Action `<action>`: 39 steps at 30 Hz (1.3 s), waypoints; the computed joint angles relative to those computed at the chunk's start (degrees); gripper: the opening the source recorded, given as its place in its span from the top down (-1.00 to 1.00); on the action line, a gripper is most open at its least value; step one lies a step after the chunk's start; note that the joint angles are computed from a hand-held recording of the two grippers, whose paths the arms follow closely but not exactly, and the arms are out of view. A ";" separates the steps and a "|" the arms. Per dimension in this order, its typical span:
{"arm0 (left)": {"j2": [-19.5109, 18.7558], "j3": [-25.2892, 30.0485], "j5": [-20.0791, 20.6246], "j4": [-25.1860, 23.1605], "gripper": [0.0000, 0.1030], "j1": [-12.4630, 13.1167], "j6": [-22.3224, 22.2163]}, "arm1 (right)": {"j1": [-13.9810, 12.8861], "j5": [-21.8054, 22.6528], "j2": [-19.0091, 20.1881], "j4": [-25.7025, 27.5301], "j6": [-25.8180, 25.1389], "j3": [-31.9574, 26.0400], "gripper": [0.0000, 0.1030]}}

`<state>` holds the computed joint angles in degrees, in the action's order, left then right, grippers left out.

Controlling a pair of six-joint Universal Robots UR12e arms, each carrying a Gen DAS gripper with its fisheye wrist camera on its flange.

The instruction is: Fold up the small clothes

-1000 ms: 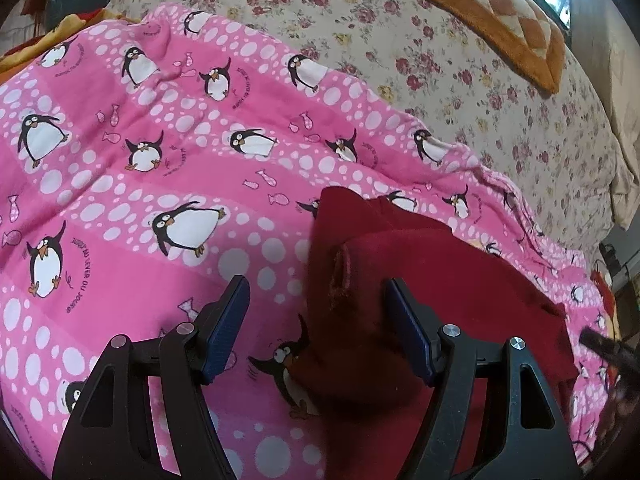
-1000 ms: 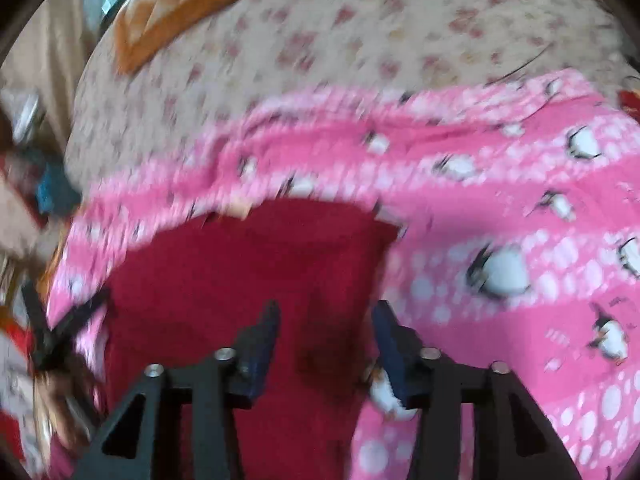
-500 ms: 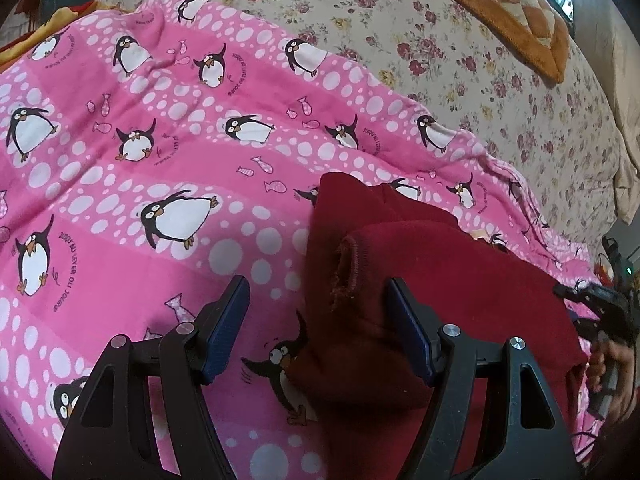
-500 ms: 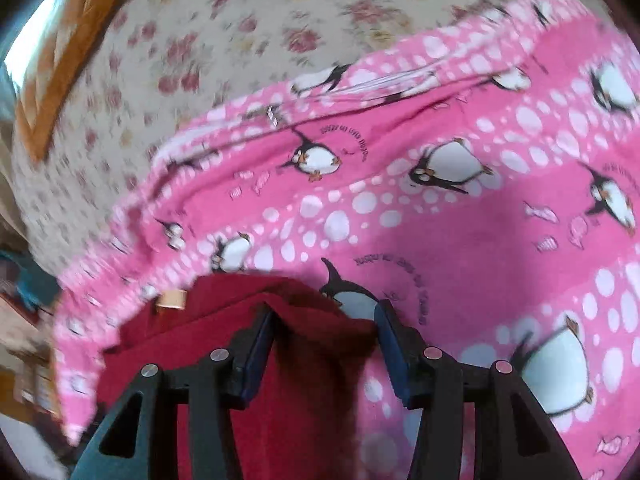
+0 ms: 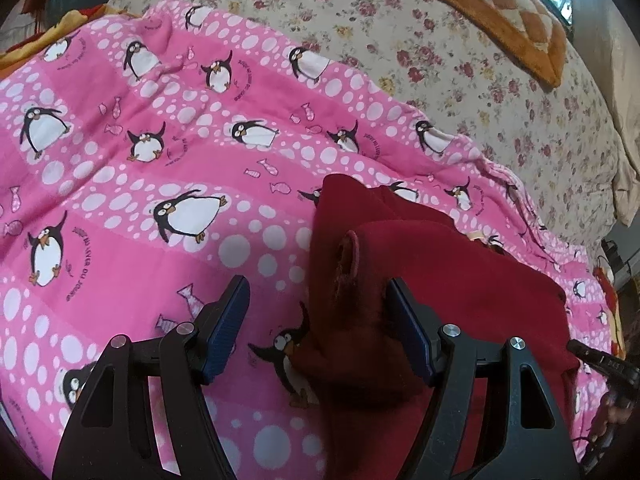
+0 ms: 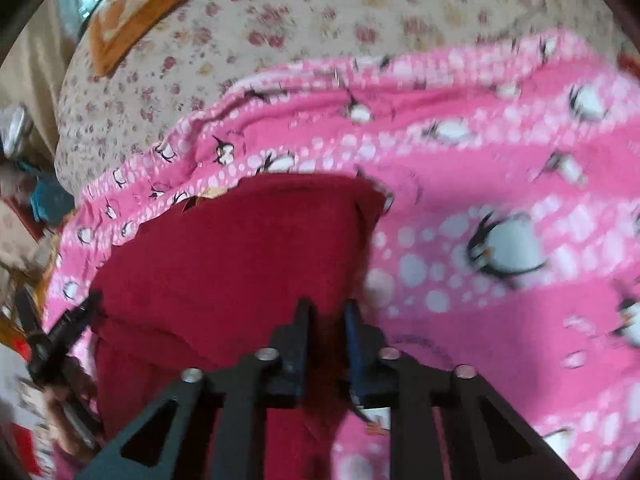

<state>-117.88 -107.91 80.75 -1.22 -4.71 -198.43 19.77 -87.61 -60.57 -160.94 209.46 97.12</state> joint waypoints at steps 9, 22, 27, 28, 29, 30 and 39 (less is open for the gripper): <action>-0.16 0.29 1.49 0.39 -0.38 -0.85 1.90 | 0.24 -5.71 -0.95 -1.01 1.76 0.52 0.83; -0.80 1.09 2.42 -1.37 -0.38 -1.21 2.96 | -0.84 -3.53 7.57 5.61 5.39 -11.00 0.67; -0.67 0.89 2.84 -1.03 -0.38 -1.32 3.06 | -0.88 -1.11 4.73 2.13 6.34 -7.19 0.37; -0.64 0.79 3.21 -0.77 -0.38 -1.42 3.16 | -0.54 -1.39 3.70 1.62 5.98 -5.93 0.18; -0.55 0.60 3.40 -0.51 -0.38 -1.46 3.30 | 0.00 -2.78 2.94 1.70 5.38 -5.07 0.09; -0.49 0.43 3.75 -0.14 -0.38 -1.54 3.38 | 0.70 -4.93 2.12 2.48 4.37 -4.22 0.04; 2.72 -2.97 7.49 -1.48 -0.38 -2.69 6.21 | 1.60 -6.33 -0.78 4.25 5.55 0.20 0.00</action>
<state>-115.16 -110.89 88.25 -2.70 -7.40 -192.23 21.37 -93.94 -61.35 -156.69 215.01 97.31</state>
